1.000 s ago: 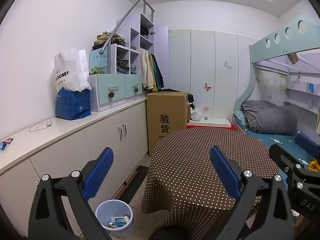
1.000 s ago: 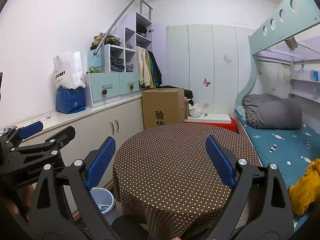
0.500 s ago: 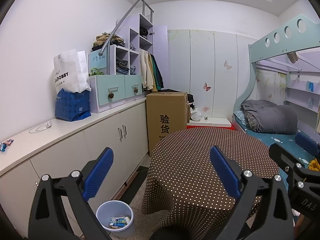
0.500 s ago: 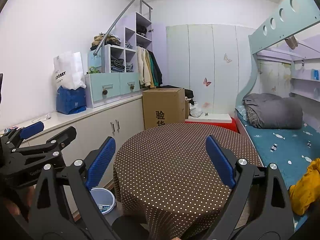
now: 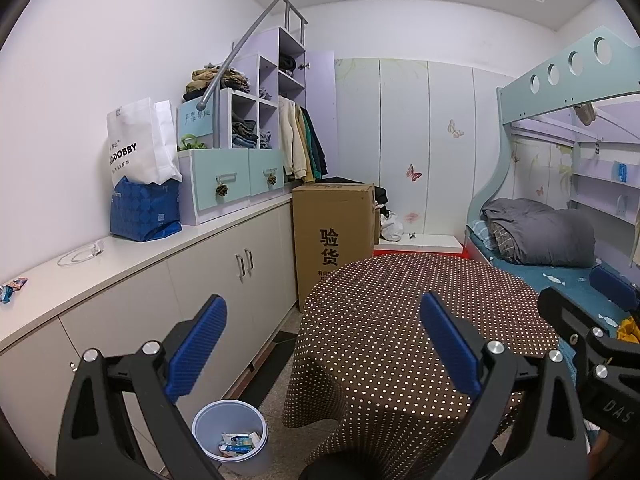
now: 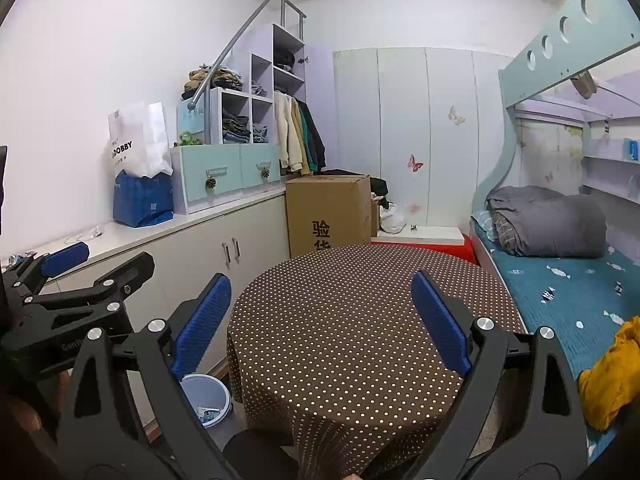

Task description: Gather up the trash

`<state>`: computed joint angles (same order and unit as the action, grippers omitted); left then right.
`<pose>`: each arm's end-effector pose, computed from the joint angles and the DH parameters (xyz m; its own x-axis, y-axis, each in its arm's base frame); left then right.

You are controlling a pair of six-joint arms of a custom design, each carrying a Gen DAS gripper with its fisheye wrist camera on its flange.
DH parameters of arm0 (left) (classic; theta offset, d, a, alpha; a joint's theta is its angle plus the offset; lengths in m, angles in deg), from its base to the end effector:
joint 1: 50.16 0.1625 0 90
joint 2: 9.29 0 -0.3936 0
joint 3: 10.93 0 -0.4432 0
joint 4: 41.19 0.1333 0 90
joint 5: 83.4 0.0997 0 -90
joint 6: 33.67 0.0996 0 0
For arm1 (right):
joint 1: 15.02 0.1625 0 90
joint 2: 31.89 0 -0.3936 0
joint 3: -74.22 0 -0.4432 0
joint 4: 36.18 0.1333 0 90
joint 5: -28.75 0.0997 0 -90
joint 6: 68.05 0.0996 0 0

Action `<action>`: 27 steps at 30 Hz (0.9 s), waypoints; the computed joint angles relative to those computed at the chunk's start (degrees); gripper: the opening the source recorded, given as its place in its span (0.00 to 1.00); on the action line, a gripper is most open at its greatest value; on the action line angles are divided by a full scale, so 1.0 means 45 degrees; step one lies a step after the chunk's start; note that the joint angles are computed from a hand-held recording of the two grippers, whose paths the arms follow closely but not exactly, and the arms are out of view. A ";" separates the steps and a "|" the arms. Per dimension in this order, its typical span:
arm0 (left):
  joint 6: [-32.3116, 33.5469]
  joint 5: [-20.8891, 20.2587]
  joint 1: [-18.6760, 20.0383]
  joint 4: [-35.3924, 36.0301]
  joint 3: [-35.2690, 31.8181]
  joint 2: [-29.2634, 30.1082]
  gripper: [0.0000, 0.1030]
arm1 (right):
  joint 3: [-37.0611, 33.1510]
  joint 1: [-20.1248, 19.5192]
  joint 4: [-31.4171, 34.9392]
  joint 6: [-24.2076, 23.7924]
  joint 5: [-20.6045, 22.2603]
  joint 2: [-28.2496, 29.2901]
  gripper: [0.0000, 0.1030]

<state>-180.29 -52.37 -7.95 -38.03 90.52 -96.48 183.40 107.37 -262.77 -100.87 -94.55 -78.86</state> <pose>-0.1997 -0.4764 0.3360 -0.6729 -0.0292 -0.7392 0.7089 0.2601 -0.6556 0.3783 -0.4495 0.1317 -0.7530 -0.1243 0.6462 -0.6573 0.1904 -0.7292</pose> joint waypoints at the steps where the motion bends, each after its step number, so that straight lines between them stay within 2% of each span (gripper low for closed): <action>1: -0.0051 0.0013 0.0005 0.0049 -0.0011 0.0006 0.93 | 0.0017 -0.0007 0.0000 0.0005 0.0010 -0.0008 0.87; 27: -0.0072 -0.0158 -0.0096 -0.0146 0.0177 -0.0092 0.93 | -0.0003 -0.0008 0.0092 0.0041 0.0043 -0.0004 0.87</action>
<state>-180.61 -53.08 -8.38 -38.68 91.31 -96.89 183.39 107.33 -262.35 -100.69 -94.36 -78.87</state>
